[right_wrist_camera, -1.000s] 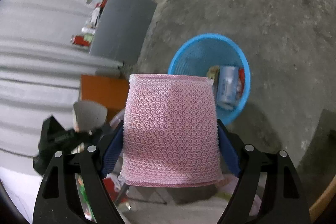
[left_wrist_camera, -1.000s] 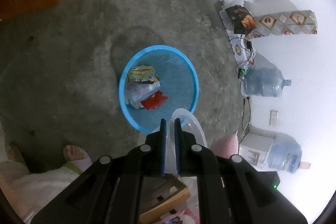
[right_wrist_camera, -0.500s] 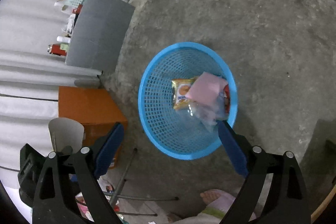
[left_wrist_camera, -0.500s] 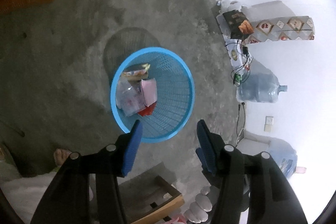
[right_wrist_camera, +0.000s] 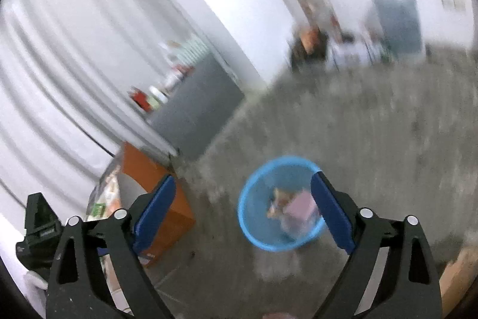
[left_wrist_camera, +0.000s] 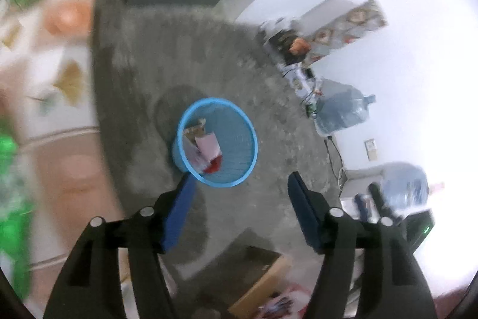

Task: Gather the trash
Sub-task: 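Move both open grippers back toward the table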

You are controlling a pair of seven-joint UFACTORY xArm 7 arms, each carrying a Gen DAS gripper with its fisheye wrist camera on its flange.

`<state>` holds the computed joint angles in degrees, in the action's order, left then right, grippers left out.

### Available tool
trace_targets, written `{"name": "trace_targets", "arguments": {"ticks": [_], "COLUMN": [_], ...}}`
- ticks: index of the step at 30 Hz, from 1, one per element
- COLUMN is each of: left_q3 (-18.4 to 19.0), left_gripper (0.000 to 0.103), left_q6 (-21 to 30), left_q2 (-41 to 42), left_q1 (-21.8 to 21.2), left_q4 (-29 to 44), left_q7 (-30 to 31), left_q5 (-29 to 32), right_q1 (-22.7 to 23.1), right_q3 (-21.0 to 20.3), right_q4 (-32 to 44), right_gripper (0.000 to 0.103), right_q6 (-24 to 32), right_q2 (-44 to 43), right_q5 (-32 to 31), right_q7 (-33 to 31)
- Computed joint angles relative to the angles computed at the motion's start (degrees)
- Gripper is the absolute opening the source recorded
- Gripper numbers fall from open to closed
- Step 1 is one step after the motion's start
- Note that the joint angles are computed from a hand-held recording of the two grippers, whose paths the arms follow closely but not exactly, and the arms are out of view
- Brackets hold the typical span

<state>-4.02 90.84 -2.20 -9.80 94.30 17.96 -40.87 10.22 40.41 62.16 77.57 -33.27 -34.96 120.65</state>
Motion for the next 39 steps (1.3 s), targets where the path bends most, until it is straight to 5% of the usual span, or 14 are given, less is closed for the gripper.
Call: {"name": "trace_targets", "arguments": {"ticks": [4,10,19,23,29,39], "left_q3": [6.4,18.2,32.9,35.5,34.7,32.6], "left_gripper": [0.075,0.08,0.083,0.083,0.083,0.083], "left_q6": [3.2,3.0,-3.9,-5.5,-5.8,-6.4], "left_q2": [-6.5,-13.5,-13.4,-12.2,-10.5,-7.0], "left_q1": [5.0,12.5,24.2,29.0,34.7,39.9], "left_q4": [-0.9,-3.6,-3.1,-4.6,-7.5,-9.1], "left_q7": [7.1,12.9,23.7,26.5,32.4,36.5], "left_q5": [-4.5,-9.7,-10.4,-10.3,-7.3,-7.0], "right_q1": [-4.3,-3.0,4.3,8.7,19.0,31.0], "right_q3": [9.9,18.6,14.6,13.5,9.9,4.4], "right_q4": [12.4,21.2,25.9,31.3,45.6,69.6], "right_gripper": [0.095,0.095,0.095,0.095,0.095,0.095], "right_q6": [10.6,18.7,5.7,1.9,-4.2,-15.8], "right_q2": [8.2,22.0,30.6,38.3,54.2,73.9], "right_q5": [-6.4,-11.7,-16.0,-22.1,-29.3,-25.8], "right_q7": [-5.5,-6.7,-5.9,-5.5,-11.6,-25.2]}}
